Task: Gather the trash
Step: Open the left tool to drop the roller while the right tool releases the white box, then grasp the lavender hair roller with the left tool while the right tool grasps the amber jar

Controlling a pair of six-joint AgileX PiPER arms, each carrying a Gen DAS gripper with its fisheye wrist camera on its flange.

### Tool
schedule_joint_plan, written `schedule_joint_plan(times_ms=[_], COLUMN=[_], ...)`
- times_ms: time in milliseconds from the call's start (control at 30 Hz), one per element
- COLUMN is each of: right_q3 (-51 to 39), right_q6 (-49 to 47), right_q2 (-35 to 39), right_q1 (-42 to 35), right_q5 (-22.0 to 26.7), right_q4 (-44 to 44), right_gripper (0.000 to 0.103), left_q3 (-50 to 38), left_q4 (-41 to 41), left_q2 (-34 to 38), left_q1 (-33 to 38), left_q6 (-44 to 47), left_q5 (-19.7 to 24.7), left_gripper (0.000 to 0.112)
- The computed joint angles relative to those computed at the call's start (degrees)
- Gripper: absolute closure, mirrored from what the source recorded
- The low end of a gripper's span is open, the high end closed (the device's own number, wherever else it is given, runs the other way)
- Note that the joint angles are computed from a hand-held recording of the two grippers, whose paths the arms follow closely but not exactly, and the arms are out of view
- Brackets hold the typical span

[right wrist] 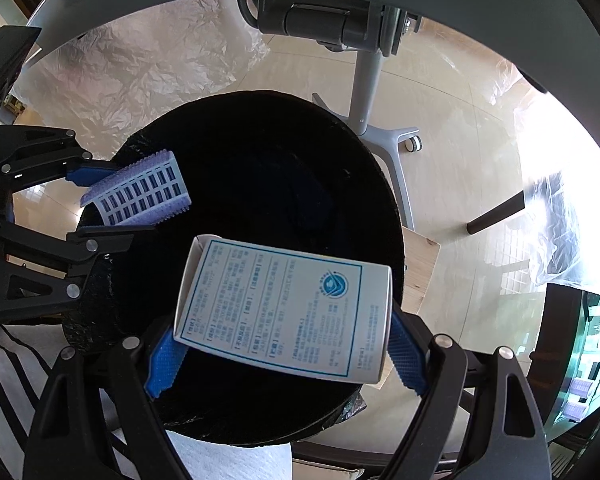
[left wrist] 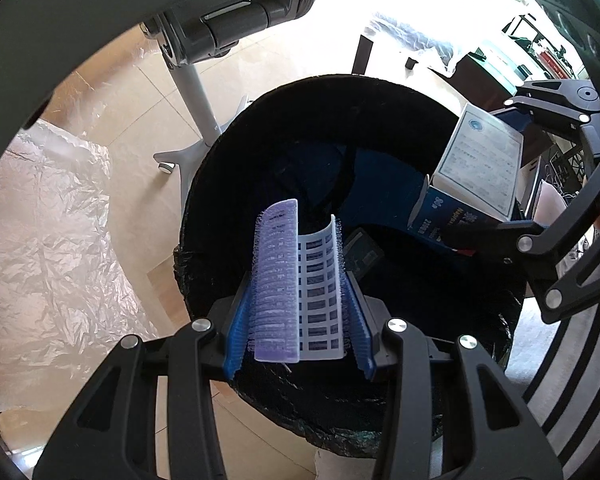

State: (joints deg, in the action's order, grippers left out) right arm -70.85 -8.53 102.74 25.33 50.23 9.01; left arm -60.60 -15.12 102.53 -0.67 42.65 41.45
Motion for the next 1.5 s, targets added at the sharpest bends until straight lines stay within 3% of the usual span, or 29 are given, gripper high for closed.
schedule_joint_plan(times_ms=[100, 167, 300, 367, 633, 800, 867, 1167, 1267, 1500], right_q3=[0.2, 0.7, 1.7, 2.7, 3.5, 0.5, -1.4, -13.9, -19.9, -29.5], right_q6=[0.0, 0.5, 0.7, -0.1, -0.2, -1.6, -1.3, 9.7, 10.6, 10.0], right_q2=[-0.2, -0.7, -2.4, -4.4, -12.2, -16.5, -17.7, -14.5, -10.2, -2.1], right_q1=[0.0, 0.0, -1.3, -2.9, -7.0, -9.5, -9.8, -10.3, -12.0, -10.8], right_q5=[0.1, -0.5, 0.0, 0.2, 1.2, 2.5, 2.4, -2.7, -2.1, 0.6], right_q4=[-0.1, -0.4, 0.0, 1.6, 3.5, 5.2, 4.8, -4.6, -2.7, 0.0], right_gripper=[0.019, 0.019, 0.017, 0.011, 0.011, 0.01, 0.009, 0.004, 0.004, 0.004], left_q3=[-0.1, 0.5, -0.1, 0.3, -0.6, -5.0, -7.0, -16.7, -22.6, -25.3], left_q4=[-0.4, -0.7, -4.6, -5.8, -10.1, -16.0, -18.6, -22.7, -20.2, -18.7], left_q2=[-0.1, -1.1, -2.3, -3.4, -9.4, -13.4, -15.3, -14.1, -9.5, -4.6], left_q1=[0.0, 0.2, 2.8, 4.1, 7.2, 9.7, 10.8, 11.6, 10.1, 6.3], left_q6=[0.2, -0.3, 2.3, 3.9, 7.6, 11.1, 12.5, 8.7, 2.9, -0.4], left_q5=[-0.4, -1.6, 0.9, 1.6, 6.5, 13.0, 14.6, 10.5, 10.0, 7.5], left_gripper=[0.061, 0.039, 0.036, 0.032, 0.029, 0.025, 0.016, 0.012, 0.012, 0.012])
